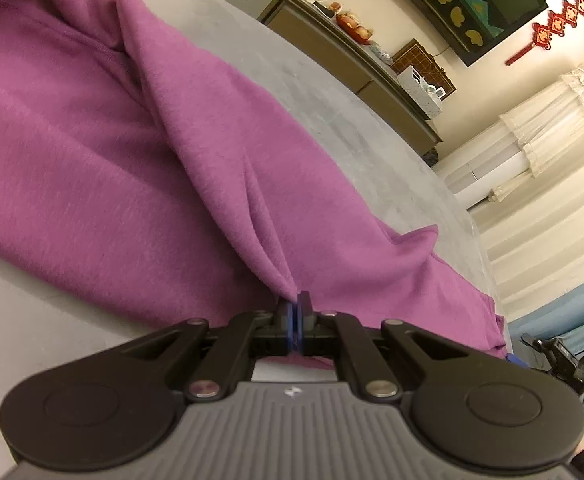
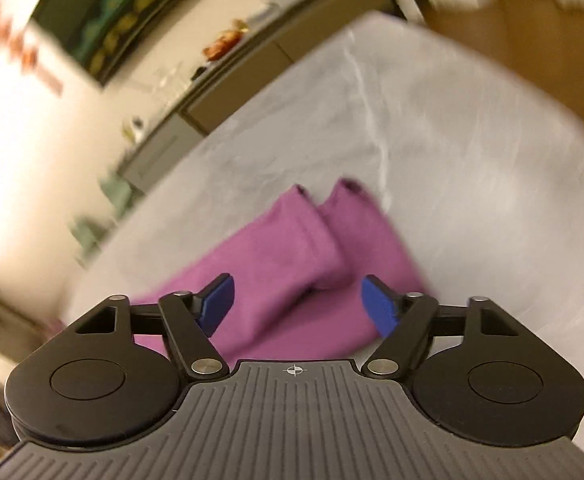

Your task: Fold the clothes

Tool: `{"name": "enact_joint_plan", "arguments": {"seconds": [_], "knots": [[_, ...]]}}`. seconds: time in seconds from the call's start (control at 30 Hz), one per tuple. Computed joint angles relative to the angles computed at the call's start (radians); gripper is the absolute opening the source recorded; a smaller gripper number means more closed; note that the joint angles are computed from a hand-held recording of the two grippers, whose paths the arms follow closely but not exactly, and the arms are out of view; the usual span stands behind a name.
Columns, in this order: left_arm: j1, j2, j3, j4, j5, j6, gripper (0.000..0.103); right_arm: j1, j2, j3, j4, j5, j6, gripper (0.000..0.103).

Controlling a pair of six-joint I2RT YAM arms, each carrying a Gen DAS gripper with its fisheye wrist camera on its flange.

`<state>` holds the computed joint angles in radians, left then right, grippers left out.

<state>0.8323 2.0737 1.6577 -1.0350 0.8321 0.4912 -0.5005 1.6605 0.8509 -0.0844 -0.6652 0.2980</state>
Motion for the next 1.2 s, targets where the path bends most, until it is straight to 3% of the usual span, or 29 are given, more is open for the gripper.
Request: {"name": "enact_joint_plan", "arguments": {"seconds": [0.07, 0.17, 0.2, 0.23, 0.33, 0.43, 0.57, 0.73, 0.8, 0.97, 1.07, 1.13, 1.2], "knots": [[0.016, 0.014, 0.020, -0.025, 0.007, 0.026, 0.002, 0.016, 0.056, 0.023, 0.035, -0.010, 0.101, 0.074], [0.024, 0.025, 0.041, -0.044, 0.017, 0.040, 0.002, 0.051, 0.099, 0.045, 0.080, 0.028, 0.190, 0.065], [0.021, 0.026, 0.045, -0.040, 0.019, 0.034, 0.002, 0.063, 0.109, 0.055, 0.082, 0.051, 0.213, 0.039], [0.019, 0.027, 0.048, -0.036, 0.023, 0.029, 0.002, 0.076, 0.121, 0.076, 0.063, 0.067, 0.215, 0.007], [0.032, 0.006, 0.047, -0.027, 0.073, 0.038, 0.002, 0.102, 0.054, 0.050, 0.085, 0.134, 0.182, 0.003], [0.061, 0.005, 0.078, -0.118, 0.120, 0.159, 0.002, 0.072, -0.120, -0.058, 0.149, 0.150, 0.164, 0.003], [0.049, 0.014, 0.045, -0.125, 0.050, 0.190, 0.002, 0.070, -0.144, -0.082, 0.035, 0.268, 0.060, 0.003], [0.049, 0.000, 0.016, -0.101, 0.035, 0.175, 0.002, 0.075, -0.104, -0.100, 0.058, 0.294, 0.073, 0.003], [0.058, 0.011, 0.053, -0.160, 0.062, 0.228, 0.002, 0.083, -0.129, -0.111, 0.073, 0.308, 0.074, 0.003], [0.027, 0.039, 0.060, -0.160, -0.016, 0.212, 0.003, 0.108, -0.187, -0.141, 0.027, 0.411, 0.033, 0.003], [0.034, 0.052, 0.077, -0.179, -0.021, 0.200, 0.009, 0.113, -0.156, -0.146, 0.019, 0.451, 0.006, 0.002], [0.059, 0.040, 0.083, -0.175, -0.002, 0.206, 0.029, 0.136, -0.156, -0.121, -0.016, 0.493, -0.003, 0.003], [0.100, 0.037, 0.113, -0.182, 0.039, 0.215, 0.032, 0.173, -0.155, -0.095, -0.057, 0.559, -0.040, 0.003]]}}
